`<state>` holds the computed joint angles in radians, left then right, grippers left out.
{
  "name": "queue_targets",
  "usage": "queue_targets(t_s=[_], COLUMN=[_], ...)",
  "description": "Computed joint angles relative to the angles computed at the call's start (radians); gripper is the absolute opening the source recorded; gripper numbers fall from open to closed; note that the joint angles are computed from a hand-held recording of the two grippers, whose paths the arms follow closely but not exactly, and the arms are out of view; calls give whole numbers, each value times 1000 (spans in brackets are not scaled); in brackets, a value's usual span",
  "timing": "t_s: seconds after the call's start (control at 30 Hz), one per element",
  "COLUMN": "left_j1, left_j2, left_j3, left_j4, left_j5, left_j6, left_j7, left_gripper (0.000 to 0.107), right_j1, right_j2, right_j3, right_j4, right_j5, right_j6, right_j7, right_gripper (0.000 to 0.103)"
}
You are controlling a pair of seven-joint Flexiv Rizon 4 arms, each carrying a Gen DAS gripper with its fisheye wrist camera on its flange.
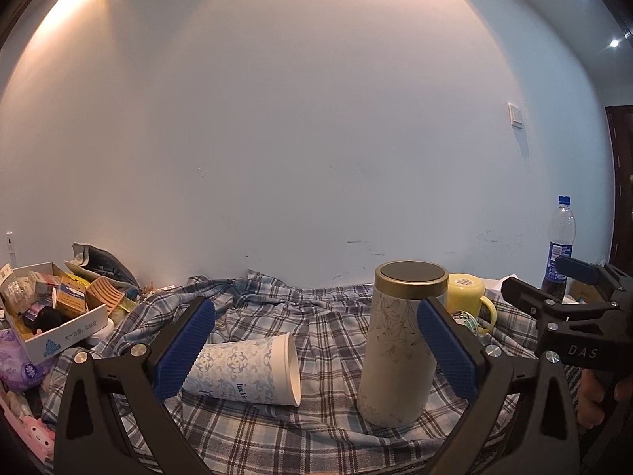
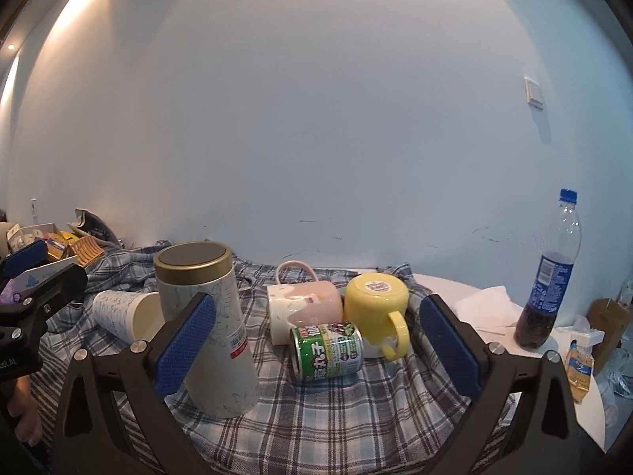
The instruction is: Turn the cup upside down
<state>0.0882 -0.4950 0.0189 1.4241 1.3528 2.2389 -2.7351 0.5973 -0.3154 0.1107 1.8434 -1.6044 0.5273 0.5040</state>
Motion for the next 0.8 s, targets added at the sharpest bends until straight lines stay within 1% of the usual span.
queue_targets(t_s=[0.07, 0.17, 0.27, 0.43, 0.53, 0.63, 0.73, 0.8], left_j1=[3, 17, 22, -2, -12, -16, -30, -42], left_j2=[0, 2, 3, -2, -6, -4, -4, -10], left_j3=[2, -13, -27, 0, 21, 20, 21, 40], left_j4=[18, 28, 8, -26, -15, -15, -50, -59], left_j5=[-38, -49, 1, 48, 11, 16, 94, 92], left_j6=[5, 6, -2, 5, 21, 0, -26, -18], left_j7=[44, 67, 14, -64, -30, -27, -119, -131], left_gripper=[103, 103, 103, 103, 103, 103, 103, 103], right_j1=[4, 8, 10, 8, 12, 16, 17, 15], right_j2=[-4, -9, -9, -8, -11, -13, -14, -13], right_j3=[-1, -1, -2, -3, -3, -4, -4, -4], right_j4=[-4, -10, -11, -10, -12, -14, -16, -15], right_j5=[-6, -5, -6, -2, -6, -17, -16, -14], right_j6=[-3, -5, -7, -1, -8, -12, -13, -9], right_j7=[-11, -29, -30, -27, -36, -44, -47, -43], right_gripper=[102, 102, 102, 102, 102, 103, 103, 103])
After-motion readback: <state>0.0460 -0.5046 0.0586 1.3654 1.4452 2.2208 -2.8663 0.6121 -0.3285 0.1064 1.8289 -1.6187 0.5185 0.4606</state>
